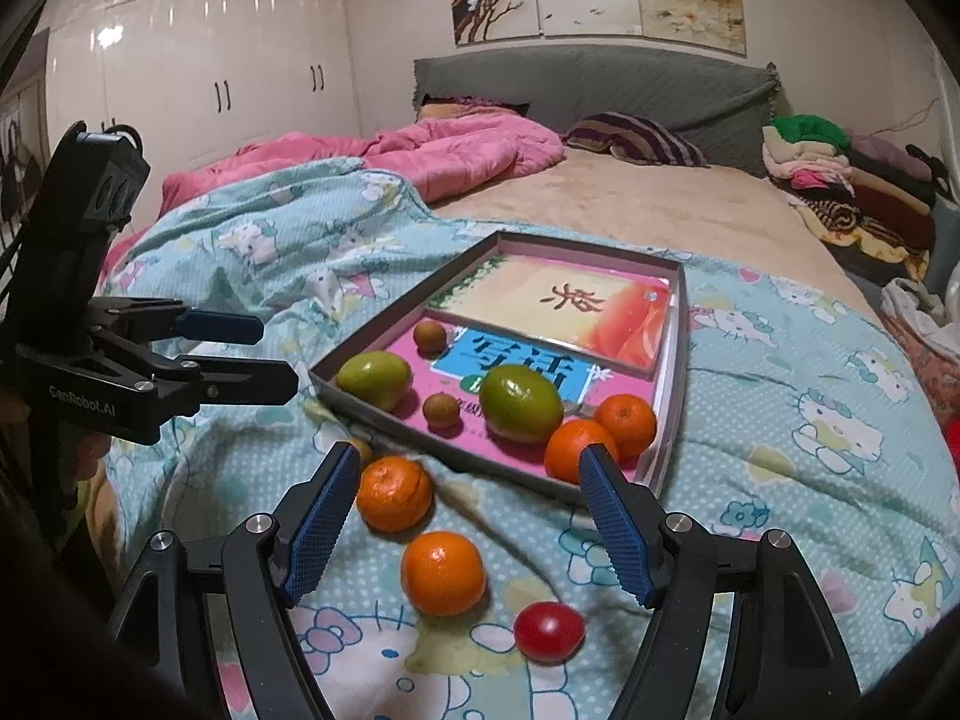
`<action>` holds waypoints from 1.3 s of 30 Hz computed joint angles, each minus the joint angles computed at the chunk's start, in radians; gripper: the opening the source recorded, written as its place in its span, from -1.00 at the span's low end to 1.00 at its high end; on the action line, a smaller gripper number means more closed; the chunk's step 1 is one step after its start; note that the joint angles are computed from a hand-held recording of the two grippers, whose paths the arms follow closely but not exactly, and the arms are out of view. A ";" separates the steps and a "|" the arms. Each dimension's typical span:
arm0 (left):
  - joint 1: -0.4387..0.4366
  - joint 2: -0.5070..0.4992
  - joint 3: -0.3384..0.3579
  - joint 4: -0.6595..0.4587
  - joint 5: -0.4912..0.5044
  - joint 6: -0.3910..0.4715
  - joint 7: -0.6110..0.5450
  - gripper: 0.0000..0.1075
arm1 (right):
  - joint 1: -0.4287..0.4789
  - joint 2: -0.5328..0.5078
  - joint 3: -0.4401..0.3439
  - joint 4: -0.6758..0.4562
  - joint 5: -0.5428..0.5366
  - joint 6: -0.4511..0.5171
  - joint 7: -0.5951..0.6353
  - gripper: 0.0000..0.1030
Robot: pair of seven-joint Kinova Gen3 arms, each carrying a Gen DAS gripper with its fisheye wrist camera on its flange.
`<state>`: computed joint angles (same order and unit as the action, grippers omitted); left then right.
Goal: Organize fruits
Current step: 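Grasp a small brown fruit with the left tool while the right grasps a tangerine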
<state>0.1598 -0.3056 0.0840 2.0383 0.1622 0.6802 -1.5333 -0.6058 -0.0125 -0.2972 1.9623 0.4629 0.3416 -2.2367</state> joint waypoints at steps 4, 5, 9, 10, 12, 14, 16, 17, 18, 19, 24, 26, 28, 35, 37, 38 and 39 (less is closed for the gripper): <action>0.002 0.005 0.002 0.009 -0.001 0.006 -0.001 0.61 | -0.004 0.004 0.000 0.001 -0.012 0.002 0.017 0.48; 0.001 0.005 0.003 0.011 -0.002 0.007 0.002 0.61 | -0.007 0.005 -0.003 0.000 0.002 0.009 0.006 0.48; 0.001 0.010 0.006 0.020 -0.007 0.013 0.006 0.61 | -0.019 0.013 -0.004 -0.001 0.020 0.026 -0.007 0.48; 0.002 0.011 0.004 0.023 -0.005 0.014 0.004 0.61 | -0.022 0.015 -0.003 -0.001 0.018 0.027 -0.006 0.48; 0.006 0.017 -0.002 0.027 0.003 0.017 -0.002 0.61 | -0.027 0.018 0.000 0.001 0.006 0.028 0.006 0.48; 0.000 0.023 0.014 0.028 -0.012 0.024 0.009 0.61 | -0.031 0.021 0.002 0.002 -0.002 0.030 0.016 0.48; -0.001 0.027 0.025 0.029 -0.025 0.025 0.018 0.61 | -0.036 0.023 0.004 0.003 -0.004 0.032 0.019 0.48; 0.003 0.029 0.024 0.029 -0.023 0.026 0.017 0.61 | -0.037 0.024 0.005 0.004 -0.010 0.033 0.026 0.48; 0.009 0.032 0.017 0.029 -0.016 0.026 0.007 0.61 | -0.039 0.026 0.005 0.004 -0.011 0.034 0.028 0.48; 0.013 0.035 0.012 0.030 -0.012 0.026 -0.001 0.61 | -0.042 0.027 0.005 0.005 -0.006 0.037 0.024 0.48; 0.008 0.048 0.023 0.034 -0.025 0.027 0.014 0.58 | -0.058 0.033 0.006 0.011 0.014 0.047 0.009 0.48; 0.012 0.051 0.019 0.035 -0.021 0.026 0.010 0.56 | -0.066 0.036 0.006 0.013 0.029 0.052 -0.003 0.49; 0.014 0.051 0.016 0.036 -0.016 0.024 0.005 0.54 | -0.070 0.041 0.007 0.012 0.027 0.058 0.006 0.49; 0.021 0.059 0.007 0.043 0.004 0.017 -0.016 0.34 | -0.087 0.069 0.021 0.001 0.005 0.074 0.053 0.26; 0.022 0.062 0.006 0.045 0.010 0.015 -0.022 0.27 | -0.095 0.076 0.025 -0.002 0.010 0.079 0.059 0.13; 0.022 0.063 0.006 0.045 0.012 0.016 -0.024 0.21 | -0.098 0.081 0.027 -0.004 0.011 0.083 0.061 0.09; 0.023 0.065 0.006 0.045 0.015 0.016 -0.027 0.17 | -0.100 0.085 0.029 -0.008 0.006 0.086 0.070 0.03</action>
<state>0.1827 -0.2402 0.0900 2.0833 0.1772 0.6965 -1.5600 -0.7058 0.0728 -0.2681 1.9544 0.4686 0.4279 -2.1670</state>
